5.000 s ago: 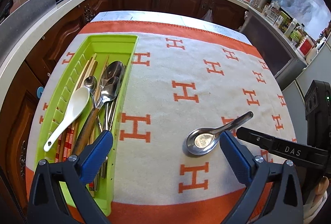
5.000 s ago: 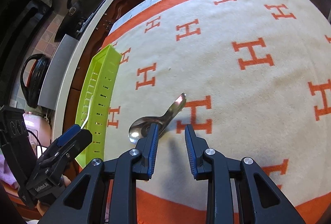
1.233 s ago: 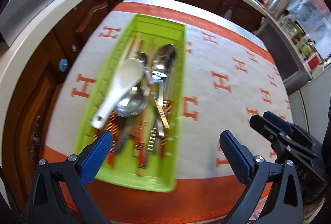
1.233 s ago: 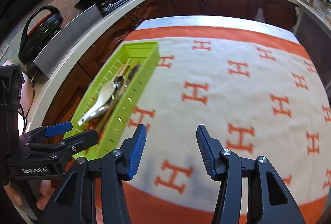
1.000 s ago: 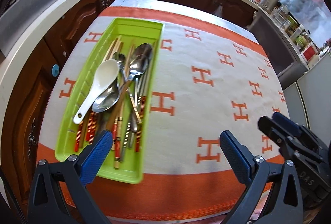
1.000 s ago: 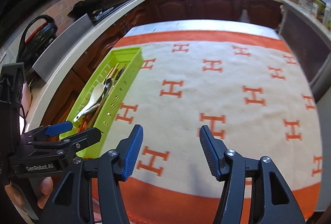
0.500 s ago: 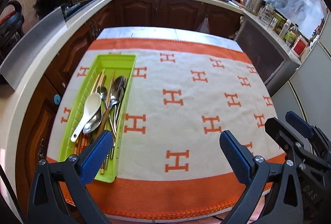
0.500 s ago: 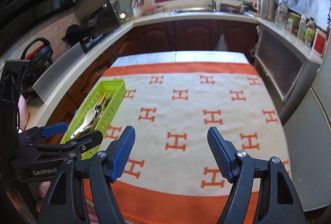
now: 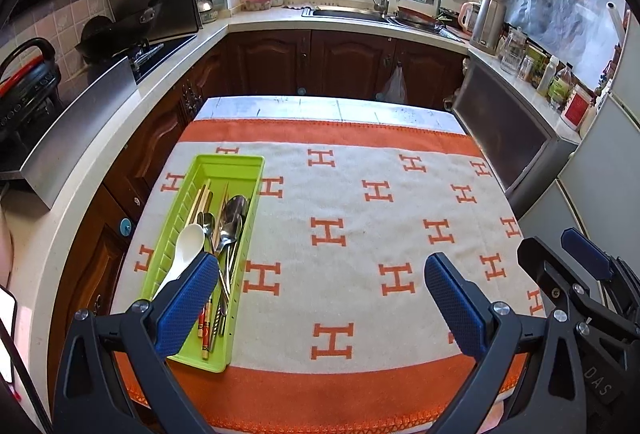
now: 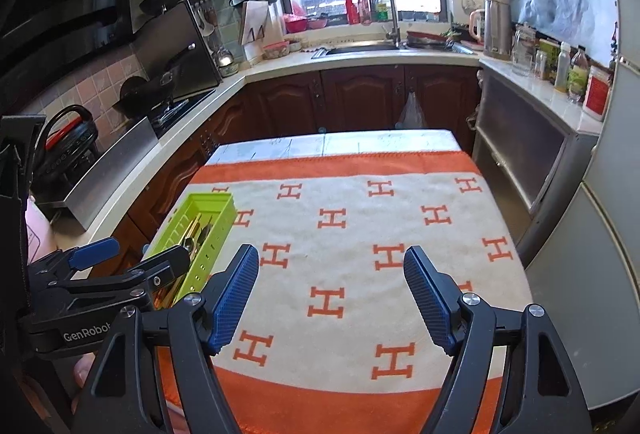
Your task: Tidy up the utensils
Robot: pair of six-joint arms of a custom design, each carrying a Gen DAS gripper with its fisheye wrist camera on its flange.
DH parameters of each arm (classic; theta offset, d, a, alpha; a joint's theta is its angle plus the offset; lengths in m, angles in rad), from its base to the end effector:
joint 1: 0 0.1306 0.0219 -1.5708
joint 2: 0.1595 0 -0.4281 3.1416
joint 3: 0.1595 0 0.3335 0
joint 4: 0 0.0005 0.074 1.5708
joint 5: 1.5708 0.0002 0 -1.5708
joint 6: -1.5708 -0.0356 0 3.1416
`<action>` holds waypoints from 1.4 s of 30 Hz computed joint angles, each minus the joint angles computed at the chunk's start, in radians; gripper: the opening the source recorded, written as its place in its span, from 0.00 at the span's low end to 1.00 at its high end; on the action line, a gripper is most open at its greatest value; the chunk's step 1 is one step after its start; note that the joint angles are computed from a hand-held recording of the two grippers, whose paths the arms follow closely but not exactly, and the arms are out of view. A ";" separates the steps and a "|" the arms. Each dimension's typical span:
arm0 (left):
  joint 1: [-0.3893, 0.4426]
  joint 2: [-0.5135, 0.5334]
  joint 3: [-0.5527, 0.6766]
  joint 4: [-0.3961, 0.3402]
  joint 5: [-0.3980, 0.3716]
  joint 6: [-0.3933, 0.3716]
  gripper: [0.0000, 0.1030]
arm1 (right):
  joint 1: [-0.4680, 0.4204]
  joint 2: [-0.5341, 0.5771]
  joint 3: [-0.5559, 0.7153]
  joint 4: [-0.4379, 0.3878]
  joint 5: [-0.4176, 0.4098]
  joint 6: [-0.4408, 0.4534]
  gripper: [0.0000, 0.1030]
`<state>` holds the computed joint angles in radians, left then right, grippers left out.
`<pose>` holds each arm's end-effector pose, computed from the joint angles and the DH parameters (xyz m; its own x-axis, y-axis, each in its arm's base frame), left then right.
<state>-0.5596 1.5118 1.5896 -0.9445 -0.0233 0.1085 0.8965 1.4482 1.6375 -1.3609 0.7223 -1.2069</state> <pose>0.3969 -0.2482 0.4988 -0.6982 0.3096 -0.6455 0.4449 0.8940 -0.0525 0.2711 0.3007 0.5283 -0.6025 0.3692 -0.7076 0.3861 0.9108 0.1464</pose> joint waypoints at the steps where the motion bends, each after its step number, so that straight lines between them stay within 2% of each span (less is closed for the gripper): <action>1: -0.001 0.000 -0.001 0.004 -0.002 0.000 0.99 | 0.005 0.001 0.007 -0.013 0.010 -0.008 0.74; 6: -0.013 -0.013 -0.016 0.029 -0.037 0.001 0.99 | 0.023 0.003 0.025 -0.051 0.032 -0.045 0.74; 15: -0.021 -0.020 -0.018 0.023 -0.056 0.009 0.99 | 0.044 0.011 0.042 -0.102 0.058 -0.091 0.74; 42: -0.020 -0.022 -0.029 0.012 -0.062 0.020 0.99 | 0.045 0.007 0.023 -0.095 0.046 -0.102 0.74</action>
<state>-0.5797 1.4893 1.5607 -0.9329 -0.0856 0.1287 0.9415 1.4554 1.6601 -1.4557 0.7686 -1.3084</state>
